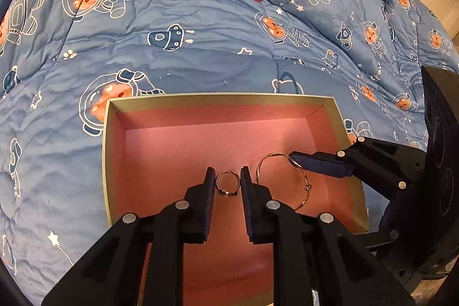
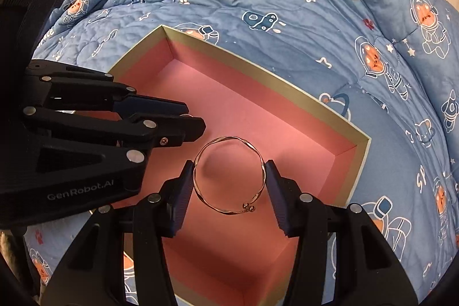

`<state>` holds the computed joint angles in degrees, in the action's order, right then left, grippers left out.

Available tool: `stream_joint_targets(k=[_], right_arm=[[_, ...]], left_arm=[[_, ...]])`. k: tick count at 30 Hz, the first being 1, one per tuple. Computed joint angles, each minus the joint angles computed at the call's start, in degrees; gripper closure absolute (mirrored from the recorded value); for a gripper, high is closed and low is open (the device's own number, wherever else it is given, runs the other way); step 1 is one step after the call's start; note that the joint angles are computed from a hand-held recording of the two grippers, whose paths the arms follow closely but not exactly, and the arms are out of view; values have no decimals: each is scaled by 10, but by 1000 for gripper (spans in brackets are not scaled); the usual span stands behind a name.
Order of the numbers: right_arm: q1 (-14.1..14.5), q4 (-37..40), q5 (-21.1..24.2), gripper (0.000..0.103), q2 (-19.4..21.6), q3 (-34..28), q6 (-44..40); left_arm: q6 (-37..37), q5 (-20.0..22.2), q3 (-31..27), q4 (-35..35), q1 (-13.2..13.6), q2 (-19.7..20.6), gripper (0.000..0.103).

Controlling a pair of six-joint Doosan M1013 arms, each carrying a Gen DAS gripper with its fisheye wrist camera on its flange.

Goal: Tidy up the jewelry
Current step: 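Carry ring and bangle into the pink box while both grippers open to release, then withdraw both grippers from the box back to the jewelry pile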

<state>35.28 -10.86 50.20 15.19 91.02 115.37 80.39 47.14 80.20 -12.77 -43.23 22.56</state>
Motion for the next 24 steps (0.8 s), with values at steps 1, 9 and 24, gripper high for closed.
stream_joint_targets(k=[1,9,24], right_arm=[[0,0,-1,53,0,0,2],[3,-19,8,52,3,-3,0],[38,-168,-50,22,-56,55,115]], left_arm=[[-2,-1,0,-2,1,0,86],[-11,-8,1,7,-1,-1,76],[-33,-101,60,2,0,-56,25]])
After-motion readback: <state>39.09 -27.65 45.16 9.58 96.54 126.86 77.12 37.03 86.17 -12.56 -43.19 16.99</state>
